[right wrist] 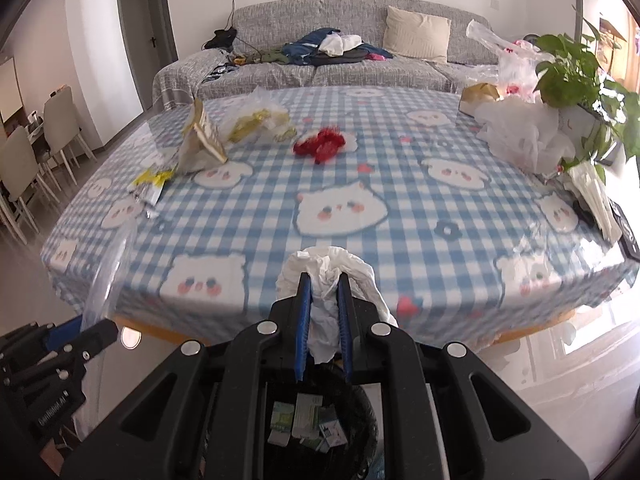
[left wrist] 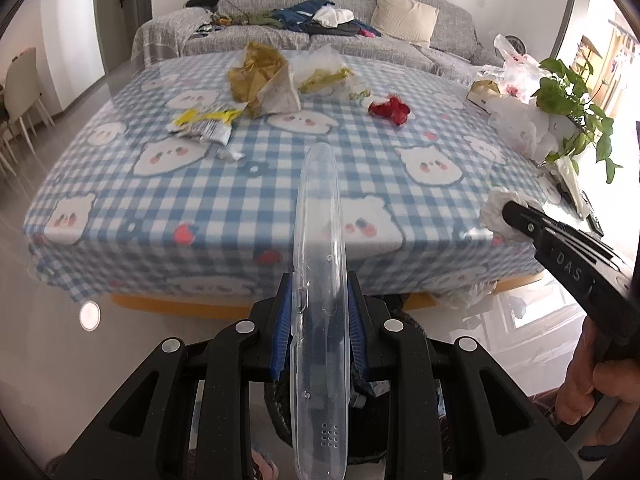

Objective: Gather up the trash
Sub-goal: 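Carry the plastic tube and tissue down over the trash bin with both tools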

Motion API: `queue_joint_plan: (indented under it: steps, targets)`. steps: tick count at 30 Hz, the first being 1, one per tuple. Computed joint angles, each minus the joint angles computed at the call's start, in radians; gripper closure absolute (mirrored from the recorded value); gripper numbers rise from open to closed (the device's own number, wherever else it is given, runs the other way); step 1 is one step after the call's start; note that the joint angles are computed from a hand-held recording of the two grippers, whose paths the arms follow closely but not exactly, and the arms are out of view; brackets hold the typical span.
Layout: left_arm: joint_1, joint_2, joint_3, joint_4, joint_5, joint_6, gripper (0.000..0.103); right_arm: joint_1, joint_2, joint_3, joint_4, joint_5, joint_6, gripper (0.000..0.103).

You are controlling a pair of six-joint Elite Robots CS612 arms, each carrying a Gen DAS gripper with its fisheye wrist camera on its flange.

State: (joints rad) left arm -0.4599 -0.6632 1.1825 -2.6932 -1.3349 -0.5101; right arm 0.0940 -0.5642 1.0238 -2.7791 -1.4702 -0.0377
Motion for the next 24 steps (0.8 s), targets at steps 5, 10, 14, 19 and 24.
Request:
queue_joint_plan:
  steps: [5, 10, 14, 19, 24]
  targets:
    - [-0.001, -0.02, 0.056, -0.023, -0.005, -0.023, 0.078, 0.002, -0.021, 0.059, -0.018, 0.0, 0.002, 0.091]
    - [-0.005, -0.034, 0.1, -0.06, -0.004, -0.03, 0.078, 0.007, -0.038, 0.112, -0.03, -0.001, 0.002, 0.091]
    - [-0.006, -0.039, 0.133, -0.084, -0.016, -0.045, 0.078, 0.013, -0.048, 0.152, -0.037, -0.004, 0.005, 0.091]
    - [-0.005, -0.036, 0.157, -0.096, -0.038, -0.063, 0.078, 0.023, -0.052, 0.184, -0.033, -0.01, -0.004, 0.091]
    - [-0.006, -0.031, 0.175, -0.108, -0.036, -0.075, 0.078, 0.034, -0.046, 0.192, -0.026, -0.018, -0.007, 0.091]
